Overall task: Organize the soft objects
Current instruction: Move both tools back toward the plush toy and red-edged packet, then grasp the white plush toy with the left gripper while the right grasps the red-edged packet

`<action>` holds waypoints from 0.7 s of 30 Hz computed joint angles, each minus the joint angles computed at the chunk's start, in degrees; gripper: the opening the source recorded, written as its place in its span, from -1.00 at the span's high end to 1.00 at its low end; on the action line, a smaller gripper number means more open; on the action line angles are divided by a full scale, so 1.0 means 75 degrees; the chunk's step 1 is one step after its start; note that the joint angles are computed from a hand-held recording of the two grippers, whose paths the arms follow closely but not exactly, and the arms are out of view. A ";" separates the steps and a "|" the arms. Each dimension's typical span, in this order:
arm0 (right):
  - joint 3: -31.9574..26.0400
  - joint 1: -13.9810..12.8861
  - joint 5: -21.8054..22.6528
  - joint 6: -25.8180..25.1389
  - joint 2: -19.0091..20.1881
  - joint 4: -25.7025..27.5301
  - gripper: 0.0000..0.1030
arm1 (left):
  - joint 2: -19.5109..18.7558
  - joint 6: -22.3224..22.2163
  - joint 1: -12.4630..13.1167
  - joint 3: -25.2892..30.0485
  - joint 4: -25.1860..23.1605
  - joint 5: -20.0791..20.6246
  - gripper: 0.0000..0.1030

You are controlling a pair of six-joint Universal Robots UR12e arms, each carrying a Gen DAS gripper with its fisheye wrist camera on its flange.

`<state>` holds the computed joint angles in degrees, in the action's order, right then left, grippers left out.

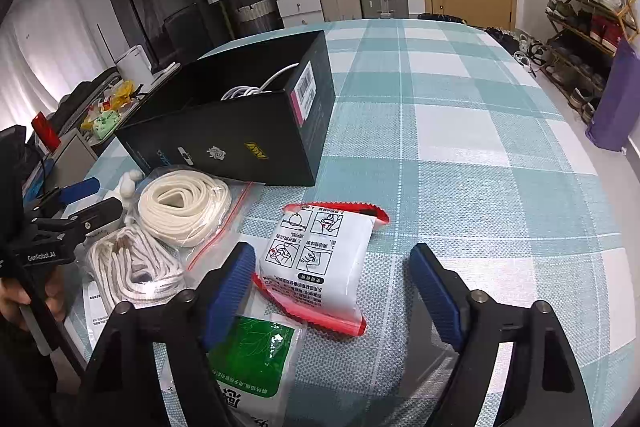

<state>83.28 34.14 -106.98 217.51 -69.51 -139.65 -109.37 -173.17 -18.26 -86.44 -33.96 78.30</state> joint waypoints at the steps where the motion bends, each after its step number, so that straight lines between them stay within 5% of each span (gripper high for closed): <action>1: -0.0009 0.0001 0.0006 -0.0015 0.0010 0.0003 -0.51 | -0.0004 -0.0006 0.0016 0.0001 -0.0021 -0.0071 -0.98; 21: 0.0031 0.0039 0.0132 -0.0629 0.0040 -0.0446 0.03 | -0.0038 0.0001 0.0154 0.0120 -0.0666 -0.0887 -0.77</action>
<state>83.52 34.43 -105.99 212.79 -69.21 -142.99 -109.66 -173.17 -17.11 -85.54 -38.96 71.64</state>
